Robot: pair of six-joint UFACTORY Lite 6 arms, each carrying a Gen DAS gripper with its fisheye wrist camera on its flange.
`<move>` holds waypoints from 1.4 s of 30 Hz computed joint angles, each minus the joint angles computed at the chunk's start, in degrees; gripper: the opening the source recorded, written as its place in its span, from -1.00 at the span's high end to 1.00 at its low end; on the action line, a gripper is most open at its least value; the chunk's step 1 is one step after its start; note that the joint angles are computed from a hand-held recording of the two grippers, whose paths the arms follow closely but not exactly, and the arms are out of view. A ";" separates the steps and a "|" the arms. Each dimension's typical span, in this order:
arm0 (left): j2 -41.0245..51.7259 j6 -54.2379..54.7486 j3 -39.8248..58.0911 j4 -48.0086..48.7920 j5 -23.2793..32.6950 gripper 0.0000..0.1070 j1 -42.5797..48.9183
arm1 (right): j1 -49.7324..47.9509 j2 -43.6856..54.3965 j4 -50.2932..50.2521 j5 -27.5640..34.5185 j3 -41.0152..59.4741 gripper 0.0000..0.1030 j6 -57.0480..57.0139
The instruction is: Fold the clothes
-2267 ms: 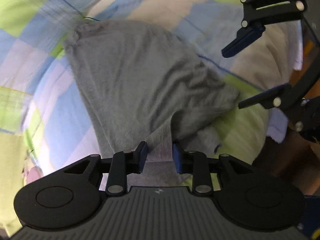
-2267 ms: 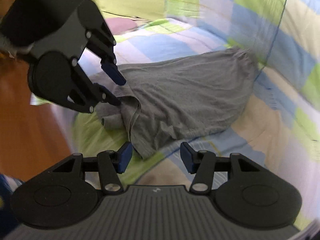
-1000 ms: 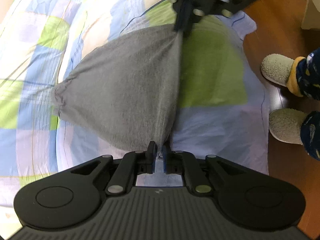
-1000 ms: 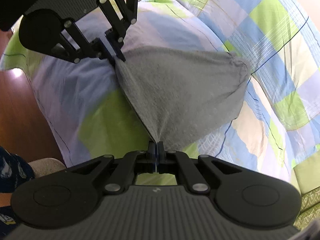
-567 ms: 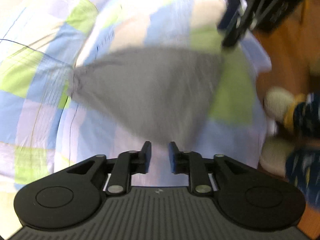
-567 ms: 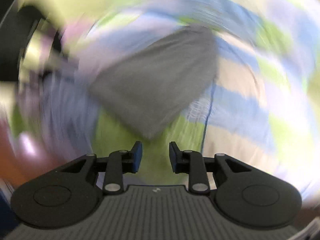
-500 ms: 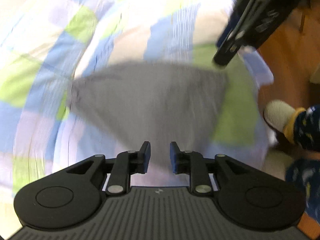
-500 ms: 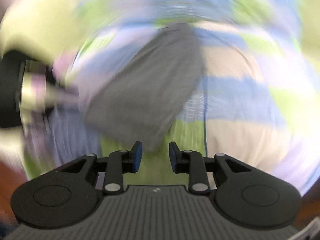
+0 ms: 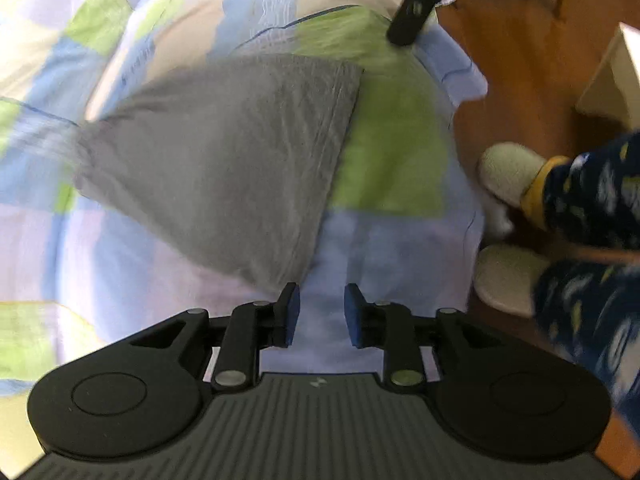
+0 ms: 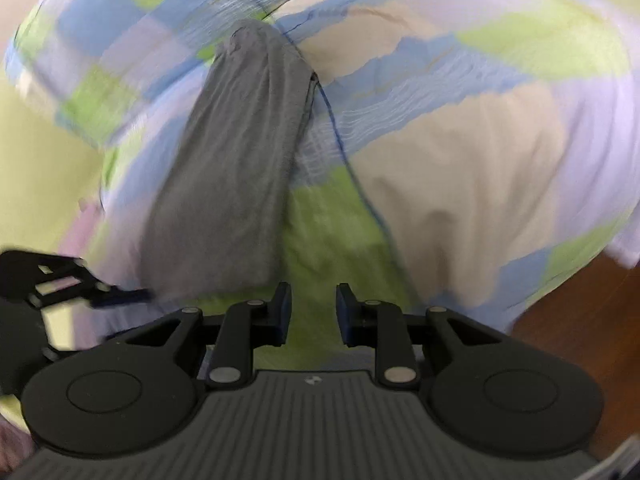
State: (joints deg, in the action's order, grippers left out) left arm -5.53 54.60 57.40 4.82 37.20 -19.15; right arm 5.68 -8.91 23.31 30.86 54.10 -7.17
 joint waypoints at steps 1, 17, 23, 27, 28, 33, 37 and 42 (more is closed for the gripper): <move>0.96 0.19 1.59 -2.20 0.63 0.38 0.73 | 0.39 -0.36 -0.61 0.36 0.78 0.57 -3.18; 7.65 -7.00 7.92 -7.65 6.83 0.20 4.96 | 20.45 6.25 -18.27 -8.46 7.32 0.36 -30.07; 10.98 -15.83 14.53 -9.69 13.96 0.13 9.04 | 23.38 6.92 -28.10 -7.85 8.68 0.30 -16.35; 11.27 -16.65 14.04 -8.67 13.41 0.12 9.20 | 23.66 5.72 -29.57 -7.59 7.41 0.25 -14.79; 10.74 -16.55 13.42 -8.61 13.36 0.12 9.29 | 23.77 5.79 -29.85 -7.87 7.11 0.25 -14.81; 11.77 -14.59 13.93 -8.93 13.58 0.01 11.53 | 24.50 7.64 -28.12 -10.06 7.81 0.24 -17.29; 13.39 -14.02 15.07 -8.18 13.69 0.01 12.82 | 26.88 10.36 -26.20 -13.41 8.18 0.24 -20.09; 14.65 -13.02 15.91 -8.62 12.94 -0.01 14.08 | 28.45 14.68 -23.91 -16.59 9.90 0.24 -24.84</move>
State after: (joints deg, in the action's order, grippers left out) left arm 9.11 41.58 73.31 -3.81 50.15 -5.07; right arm 34.14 5.77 -0.59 14.27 64.00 -32.02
